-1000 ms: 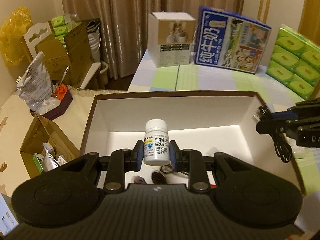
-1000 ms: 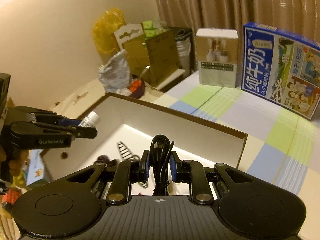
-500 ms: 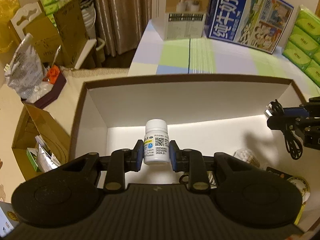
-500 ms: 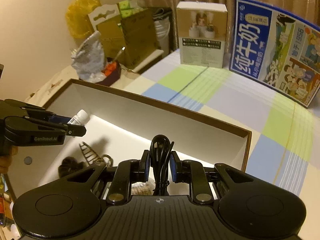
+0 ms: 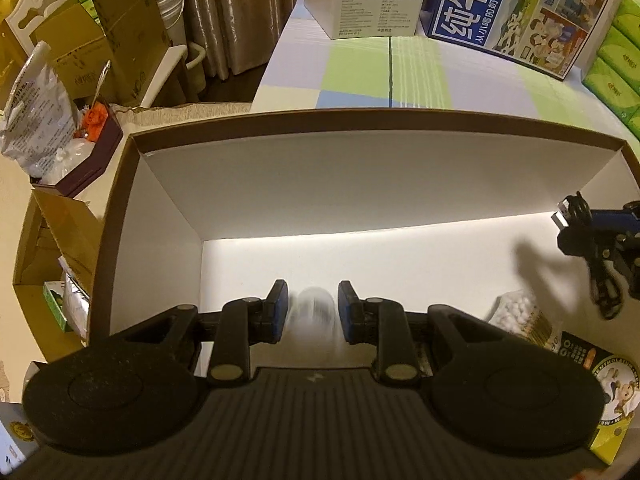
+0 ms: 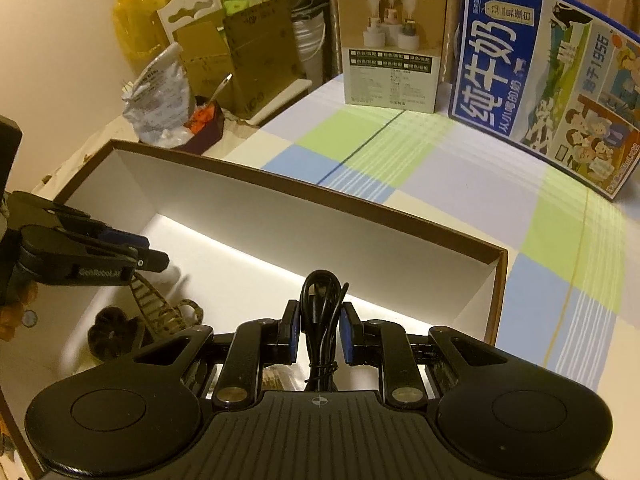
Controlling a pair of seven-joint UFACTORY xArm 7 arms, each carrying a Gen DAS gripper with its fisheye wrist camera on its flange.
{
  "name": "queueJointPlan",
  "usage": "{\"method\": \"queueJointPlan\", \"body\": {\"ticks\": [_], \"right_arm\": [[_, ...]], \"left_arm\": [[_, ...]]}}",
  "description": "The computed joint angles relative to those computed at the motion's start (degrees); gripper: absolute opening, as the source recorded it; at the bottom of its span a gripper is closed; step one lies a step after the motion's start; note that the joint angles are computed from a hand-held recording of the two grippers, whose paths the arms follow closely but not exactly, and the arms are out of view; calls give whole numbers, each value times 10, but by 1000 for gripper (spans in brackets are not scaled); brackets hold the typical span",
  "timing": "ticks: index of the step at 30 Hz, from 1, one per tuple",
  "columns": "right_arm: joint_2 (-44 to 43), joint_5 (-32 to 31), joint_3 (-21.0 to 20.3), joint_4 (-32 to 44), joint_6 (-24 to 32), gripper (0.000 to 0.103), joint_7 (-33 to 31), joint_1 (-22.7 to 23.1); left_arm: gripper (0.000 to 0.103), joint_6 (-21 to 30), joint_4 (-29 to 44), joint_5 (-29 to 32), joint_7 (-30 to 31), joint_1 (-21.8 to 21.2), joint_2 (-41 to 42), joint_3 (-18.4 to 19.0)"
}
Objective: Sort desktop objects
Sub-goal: 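Open both tools to drop the bottle and cable into the box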
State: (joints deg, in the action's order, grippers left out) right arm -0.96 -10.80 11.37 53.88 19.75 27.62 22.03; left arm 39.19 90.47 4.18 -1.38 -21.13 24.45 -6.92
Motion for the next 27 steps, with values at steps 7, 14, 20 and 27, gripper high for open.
{"method": "queueJointPlan", "body": {"ticks": [7,14,20,27], "right_arm": [[10,-35,-1,10,12,17,14,0],[1,-39,-2,-2,-10,46,11,1],[-22,-29,6,-19,-19,68,-7,4],[-67,-32,21,-49,-26,97,6,3]], "left_arm": [[27,-6,0,5,7,-1,1,1],[49,-28,-22,18,10,-3,-16,3],[67,-54,-52,32,10,-7,-42,3],[77,-70,-90,39,-2,-8,-82,-2]]}}
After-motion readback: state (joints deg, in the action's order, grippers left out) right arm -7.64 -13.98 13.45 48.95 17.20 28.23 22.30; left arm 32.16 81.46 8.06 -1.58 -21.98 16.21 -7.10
